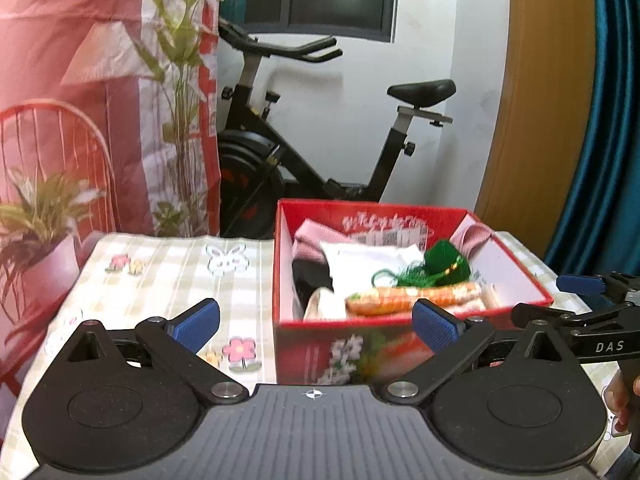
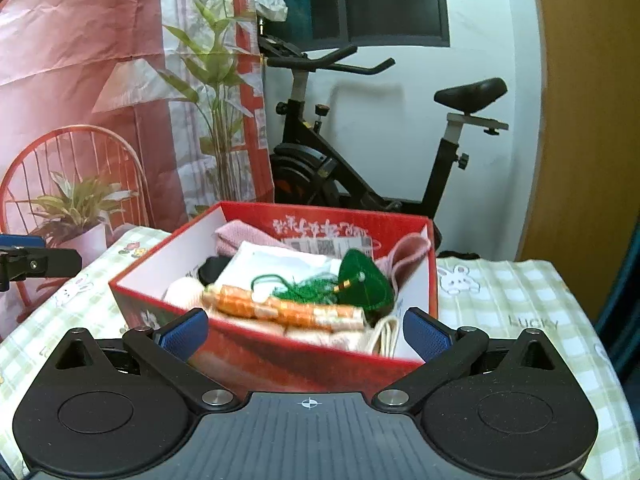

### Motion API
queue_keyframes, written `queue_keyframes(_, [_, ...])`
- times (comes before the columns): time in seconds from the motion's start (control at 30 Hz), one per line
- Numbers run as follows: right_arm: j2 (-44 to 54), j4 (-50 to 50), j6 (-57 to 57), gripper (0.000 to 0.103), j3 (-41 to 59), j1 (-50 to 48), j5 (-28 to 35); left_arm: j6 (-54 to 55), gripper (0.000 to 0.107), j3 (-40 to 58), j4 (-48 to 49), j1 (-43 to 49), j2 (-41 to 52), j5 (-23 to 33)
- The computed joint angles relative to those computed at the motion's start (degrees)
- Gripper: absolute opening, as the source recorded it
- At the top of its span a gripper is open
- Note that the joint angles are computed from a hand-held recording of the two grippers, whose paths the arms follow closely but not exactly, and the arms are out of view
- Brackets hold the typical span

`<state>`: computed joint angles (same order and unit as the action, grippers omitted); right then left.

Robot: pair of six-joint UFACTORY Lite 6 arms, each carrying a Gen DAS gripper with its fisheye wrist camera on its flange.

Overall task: Organize soft objects
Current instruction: 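Move both grippers down over the black-and-white gloves, then close both grippers on the black-and-white gloves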

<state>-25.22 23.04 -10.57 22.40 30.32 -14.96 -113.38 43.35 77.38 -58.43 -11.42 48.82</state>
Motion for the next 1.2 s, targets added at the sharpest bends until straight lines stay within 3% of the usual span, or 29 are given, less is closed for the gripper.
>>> queue_keyframes(0.23, [-0.38,-8.2,8.5,0.103,-7.01,0.43,-4.76,-8.32,0.103,-5.4,1.76,-0.47,1.36,-2.96])
queue_keyframes(0.53, [13.29,-19.53,19.96,0.1,-8.49,-0.68,-13.64,-19.76,0.102,-7.26,10.78,2.18,8.84,-10.95])
queue_keyframes(0.93, [32.02,-25.32,25.34,0.093,-0.91,-2.24,-20.48,-44.07,0.074,-3.19,37.22,12.82,22.99,-22.57])
queue_keyframes(1.1, [36.0,-27.4,29.04,0.091,2.06,-2.77,-20.47,-54.02,0.056,-1.68,49.45,15.68,26.55,-25.15])
queue_keyframes(1.2, [37.08,-28.93,31.0,0.088,2.92,-3.19,-20.3,-53.93,0.053,-1.27,49.86,15.54,27.36,-24.76])
